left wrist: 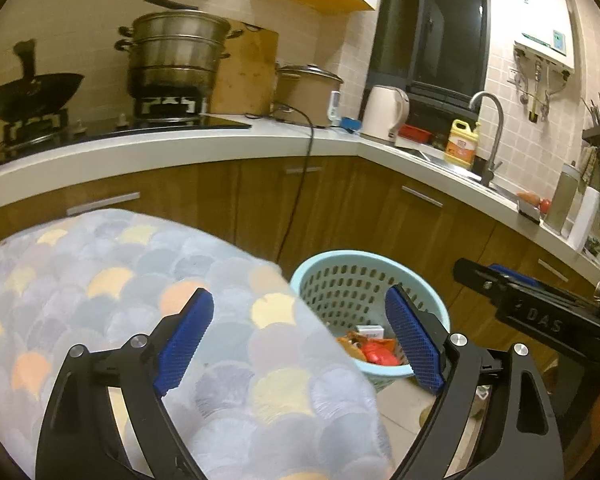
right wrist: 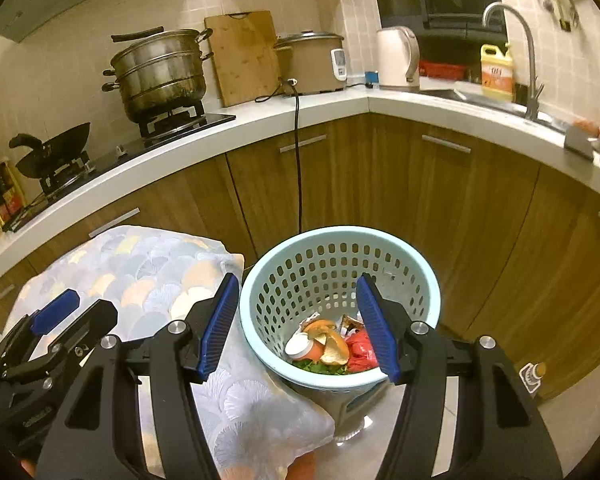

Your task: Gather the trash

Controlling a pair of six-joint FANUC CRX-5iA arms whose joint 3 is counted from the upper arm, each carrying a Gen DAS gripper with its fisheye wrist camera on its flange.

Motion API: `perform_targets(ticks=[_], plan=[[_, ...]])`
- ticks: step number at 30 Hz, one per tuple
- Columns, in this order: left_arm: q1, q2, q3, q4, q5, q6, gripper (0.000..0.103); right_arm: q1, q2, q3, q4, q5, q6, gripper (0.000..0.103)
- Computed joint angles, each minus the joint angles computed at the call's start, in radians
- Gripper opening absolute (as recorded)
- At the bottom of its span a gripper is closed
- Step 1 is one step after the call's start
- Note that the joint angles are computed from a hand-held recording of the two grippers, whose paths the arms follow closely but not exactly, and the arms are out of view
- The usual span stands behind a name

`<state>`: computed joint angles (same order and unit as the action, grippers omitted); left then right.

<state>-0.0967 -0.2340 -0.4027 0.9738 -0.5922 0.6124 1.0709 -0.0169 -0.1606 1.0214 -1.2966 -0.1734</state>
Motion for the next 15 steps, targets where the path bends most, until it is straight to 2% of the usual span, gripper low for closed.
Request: perform_targets(ticks=[4, 15], plan=[[-0.004, -0.02, -0.043, 0.029, 0.065, -0.039, 0.085, 0.02, 0.018, -0.001, 0.026, -0.043, -0.022, 0.059], [0.004, -0.047, -0.081, 0.068, 0.103, -0.068, 0.087, 0.063, 0.079, 0.026, 0.095, -0.164, -0.042, 0.062]])
